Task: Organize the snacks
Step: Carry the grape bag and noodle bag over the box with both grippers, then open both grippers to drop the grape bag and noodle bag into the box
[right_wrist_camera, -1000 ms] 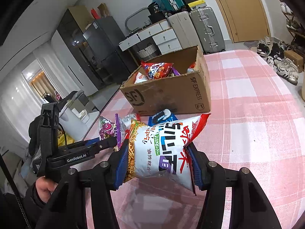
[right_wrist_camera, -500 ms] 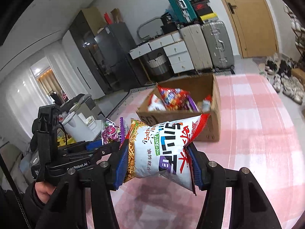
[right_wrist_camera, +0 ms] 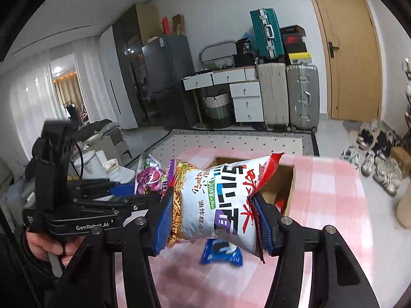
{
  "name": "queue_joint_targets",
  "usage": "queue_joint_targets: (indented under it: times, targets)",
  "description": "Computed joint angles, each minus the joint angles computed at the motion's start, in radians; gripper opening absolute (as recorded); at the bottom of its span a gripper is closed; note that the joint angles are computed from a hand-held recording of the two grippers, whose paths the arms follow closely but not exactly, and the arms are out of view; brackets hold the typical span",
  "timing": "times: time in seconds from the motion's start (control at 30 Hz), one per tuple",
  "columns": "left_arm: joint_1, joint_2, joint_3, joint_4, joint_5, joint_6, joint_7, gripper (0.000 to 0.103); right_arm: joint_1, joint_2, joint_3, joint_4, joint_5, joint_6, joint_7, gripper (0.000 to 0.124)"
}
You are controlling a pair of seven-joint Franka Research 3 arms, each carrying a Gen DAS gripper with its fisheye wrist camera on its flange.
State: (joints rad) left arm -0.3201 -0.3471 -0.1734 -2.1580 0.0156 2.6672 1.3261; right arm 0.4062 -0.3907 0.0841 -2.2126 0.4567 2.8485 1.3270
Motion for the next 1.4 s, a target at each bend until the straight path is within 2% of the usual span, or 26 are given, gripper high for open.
queue_joint_targets:
  times: [0.37,0.47,0.53,0.8,0.97,1.23,1.3,1.33,1.4]
  targets:
    - [0.046,0.226,-0.032,0.376,0.036,-0.143,0.013,0.037,-0.058,0.145,-0.002,0.223,-0.057,-0.066,0.044,0.057]
    - [0.055,0.324,-0.042,0.526,0.028,-0.218,0.020,0.037,-0.085,0.190,0.010,0.291,-0.112,-0.081,0.078,0.057]
    - [0.062,0.400,-0.048,0.638,0.007,-0.269,0.032,0.037,-0.113,0.218,0.033,0.328,-0.205,-0.084,0.131,0.057]
    - [0.042,0.658,-0.050,0.970,0.109,-0.386,-0.010,0.037,-0.107,0.335,0.017,0.448,-0.256,-0.116,0.165,0.057]
    - [0.034,0.843,-0.051,1.189,0.083,-0.502,-0.010,0.037,-0.108,0.424,0.002,0.517,-0.245,-0.152,0.177,0.057]
    - [0.019,0.981,-0.044,1.322,0.060,-0.576,0.007,0.039,-0.115,0.535,-0.010,0.588,-0.194,-0.223,0.159,0.058]
    - [0.023,1.039,-0.052,1.398,0.029,-0.627,0.005,0.051,-0.113,0.558,-0.012,0.605,-0.197,-0.236,0.163,0.061]
    - [0.029,1.055,-0.059,1.412,0.009,-0.656,0.002,0.053,-0.112,0.569,-0.015,0.616,-0.204,-0.248,0.171,0.065]
    - [0.037,1.021,-0.052,1.336,0.001,-0.628,-0.005,0.059,-0.114,0.581,-0.016,0.626,-0.199,-0.261,0.169,0.074]
